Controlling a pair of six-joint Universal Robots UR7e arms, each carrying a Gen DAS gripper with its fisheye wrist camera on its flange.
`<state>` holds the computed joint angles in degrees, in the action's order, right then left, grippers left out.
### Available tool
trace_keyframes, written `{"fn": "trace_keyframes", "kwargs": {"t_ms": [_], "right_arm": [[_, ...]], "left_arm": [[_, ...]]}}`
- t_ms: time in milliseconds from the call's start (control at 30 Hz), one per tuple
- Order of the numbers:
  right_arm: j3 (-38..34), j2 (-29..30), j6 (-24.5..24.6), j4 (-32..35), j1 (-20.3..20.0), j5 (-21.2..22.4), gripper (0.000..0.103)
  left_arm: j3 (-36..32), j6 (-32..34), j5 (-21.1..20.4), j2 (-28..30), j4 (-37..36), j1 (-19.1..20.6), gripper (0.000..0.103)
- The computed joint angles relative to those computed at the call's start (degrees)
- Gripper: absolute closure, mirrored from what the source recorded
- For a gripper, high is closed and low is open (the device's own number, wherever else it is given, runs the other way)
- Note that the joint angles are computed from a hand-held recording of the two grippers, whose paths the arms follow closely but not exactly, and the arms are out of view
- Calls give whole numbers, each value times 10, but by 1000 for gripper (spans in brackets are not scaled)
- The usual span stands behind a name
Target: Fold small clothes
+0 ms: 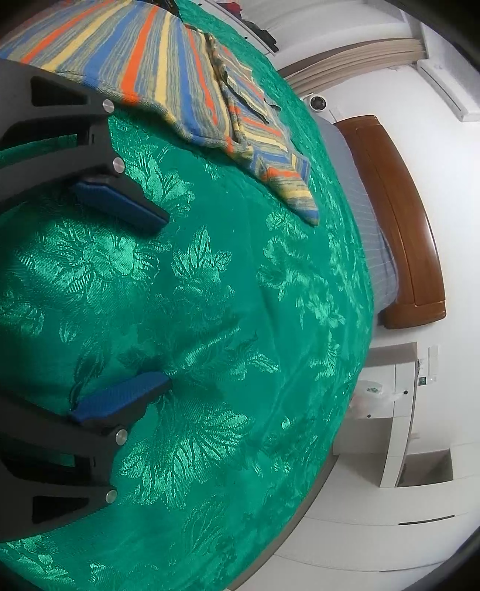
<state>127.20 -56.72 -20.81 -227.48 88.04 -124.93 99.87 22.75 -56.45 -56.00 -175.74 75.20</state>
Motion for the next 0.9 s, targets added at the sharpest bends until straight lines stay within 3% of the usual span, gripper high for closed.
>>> {"fn": "trace_keyframes", "kwargs": {"t_ms": [800, 900], "right_arm": [[0, 1, 0, -1, 0, 0, 23], [-3, 0, 0, 8, 3, -8, 23]], "left_arm": [[-1, -4, -2, 1, 0, -1, 0], [-7, -15, 30, 1, 26, -11, 1]]}}
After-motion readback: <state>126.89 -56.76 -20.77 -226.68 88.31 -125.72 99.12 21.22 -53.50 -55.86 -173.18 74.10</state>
